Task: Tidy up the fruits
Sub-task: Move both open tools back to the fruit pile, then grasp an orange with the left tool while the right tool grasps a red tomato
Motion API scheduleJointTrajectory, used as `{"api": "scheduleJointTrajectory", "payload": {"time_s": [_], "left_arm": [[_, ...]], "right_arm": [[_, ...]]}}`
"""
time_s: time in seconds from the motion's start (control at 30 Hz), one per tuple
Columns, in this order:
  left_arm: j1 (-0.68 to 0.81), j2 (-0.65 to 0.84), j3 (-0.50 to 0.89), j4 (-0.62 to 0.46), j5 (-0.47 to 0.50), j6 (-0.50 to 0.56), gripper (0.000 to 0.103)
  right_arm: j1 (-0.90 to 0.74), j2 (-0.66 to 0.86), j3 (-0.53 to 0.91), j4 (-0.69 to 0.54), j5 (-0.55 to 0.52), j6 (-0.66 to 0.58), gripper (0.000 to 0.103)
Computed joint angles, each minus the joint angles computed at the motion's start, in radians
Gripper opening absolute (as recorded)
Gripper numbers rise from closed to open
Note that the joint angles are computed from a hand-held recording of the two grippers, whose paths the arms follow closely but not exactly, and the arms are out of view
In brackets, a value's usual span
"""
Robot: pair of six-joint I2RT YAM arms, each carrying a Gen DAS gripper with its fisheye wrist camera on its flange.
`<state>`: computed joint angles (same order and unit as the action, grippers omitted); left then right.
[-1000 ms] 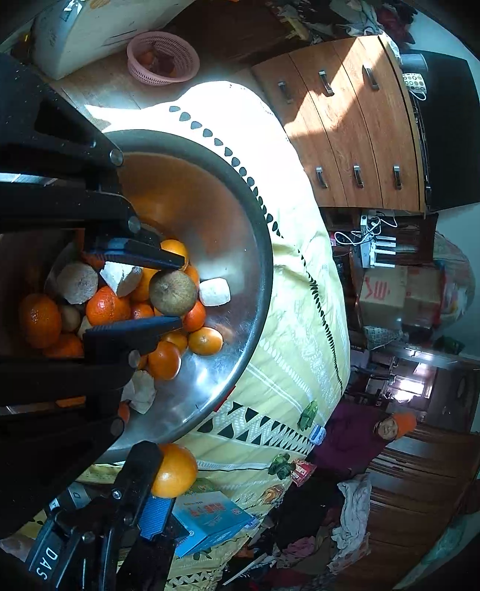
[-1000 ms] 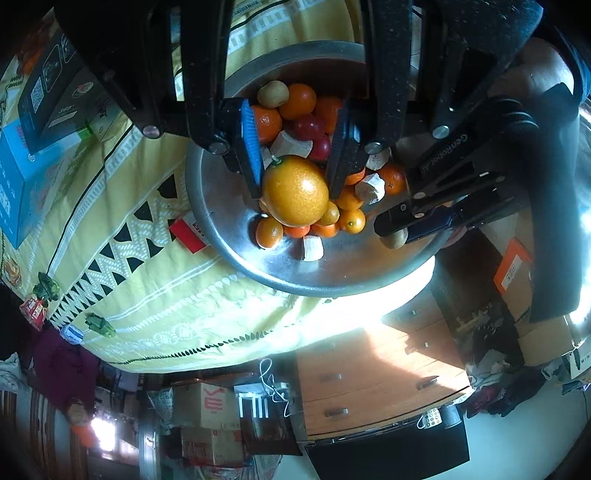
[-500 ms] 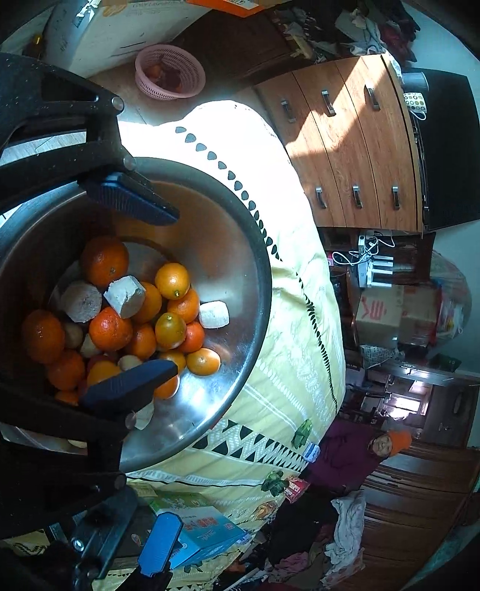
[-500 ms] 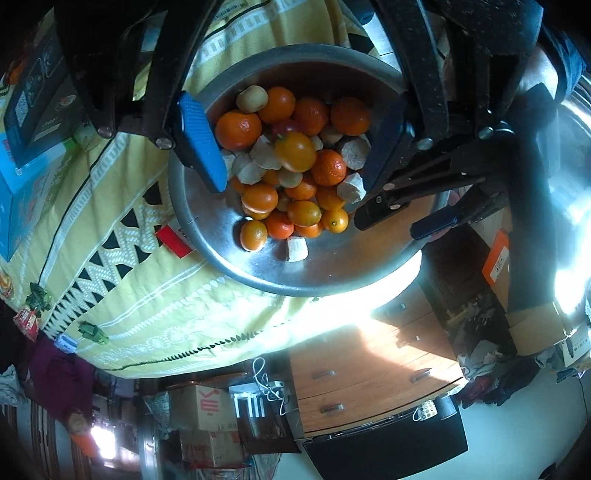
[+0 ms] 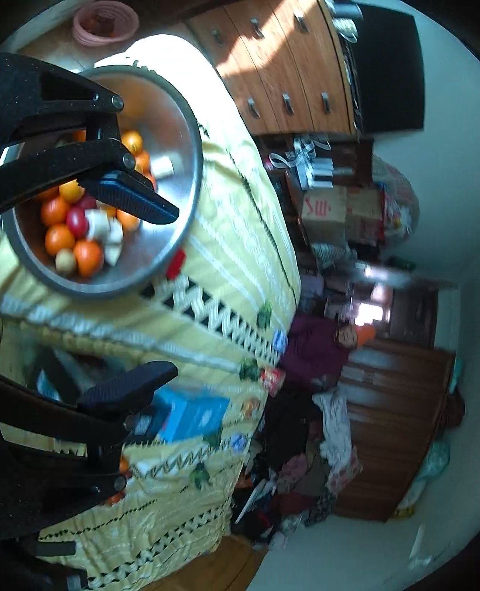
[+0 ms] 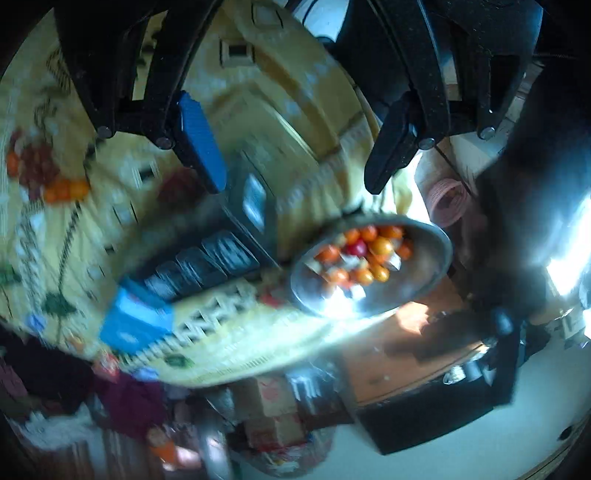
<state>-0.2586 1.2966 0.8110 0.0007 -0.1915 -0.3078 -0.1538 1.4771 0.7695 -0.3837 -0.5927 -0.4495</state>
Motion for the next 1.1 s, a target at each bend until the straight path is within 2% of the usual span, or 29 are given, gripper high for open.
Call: {"api": "scheduleJointTrajectory", "payload": {"time_s": [0.1, 0.27, 0.3, 0.33, 0.37, 0.43, 0.57, 0.73, 0.77, 0.87, 0.93, 1.0, 1.03, 1.07, 1.1], "left_arm": [[-0.223, 0.087, 0.088, 0.034, -0.012, 0.046, 0.078], [-0.422, 0.430, 0.341, 0.033, 0.112, 0.048, 0.077], [-0.433, 0.517, 0.412, 0.012, 0.147, 0.040, 0.076], [-0.437, 0.597, 0.476, -0.006, 0.177, 0.028, 0.067], [-0.435, 0.688, 0.555, -0.033, 0.206, 0.011, 0.059], [-0.424, 0.858, 0.719, -0.106, 0.233, -0.026, 0.055], [-0.400, 1.158, 1.073, -0.282, 0.210, -0.020, 0.054], [-0.394, 1.447, 1.487, -0.505, 0.165, 0.014, 0.054], [-0.389, 1.472, 1.525, -0.529, 0.164, 0.005, 0.054], [-0.388, 1.497, 1.534, -0.491, 0.151, -0.039, 0.055], [-0.393, 1.516, 1.553, -0.477, 0.133, -0.032, 0.055], [-0.394, 1.570, 1.647, -0.518, 0.124, -0.021, 0.055], [-0.393, 1.570, 1.647, -0.517, 0.123, -0.020, 0.053], [-0.392, 1.569, 1.649, -0.511, 0.128, -0.018, 0.041], [-0.392, 1.577, 1.667, -0.514, 0.133, -0.014, 0.039]], "right_arm": [[-0.192, 0.085, -0.034, -0.045, 0.003, -0.108, 0.076], [-0.439, 0.183, 0.001, -0.110, -0.026, -0.243, 0.074], [-0.473, 0.206, 0.018, -0.118, -0.031, -0.251, 0.074], [-0.500, 0.222, 0.035, -0.128, -0.039, -0.255, 0.074], [-0.533, 0.245, 0.058, -0.147, -0.051, -0.269, 0.074], [-0.587, 0.294, 0.099, -0.164, -0.066, -0.292, 0.074], [-0.669, 0.437, 0.220, -0.215, -0.082, -0.323, 0.074], [-0.704, 0.580, 0.372, -0.264, -0.090, -0.342, 0.072], [-0.705, 0.598, 0.397, -0.264, -0.095, -0.336, 0.071], [-0.709, 0.646, 0.464, -0.259, -0.109, -0.312, 0.071], [-0.705, 0.675, 0.509, -0.246, -0.122, -0.278, 0.071], [-0.704, 0.690, 0.537, -0.234, -0.132, -0.254, 0.071], [-0.701, 0.698, 0.550, -0.217, -0.134, -0.236, 0.070], [-0.697, 0.706, 0.562, -0.196, -0.132, -0.215, 0.065], [-0.695, 0.714, 0.576, -0.181, -0.129, -0.196, 0.059]]}}
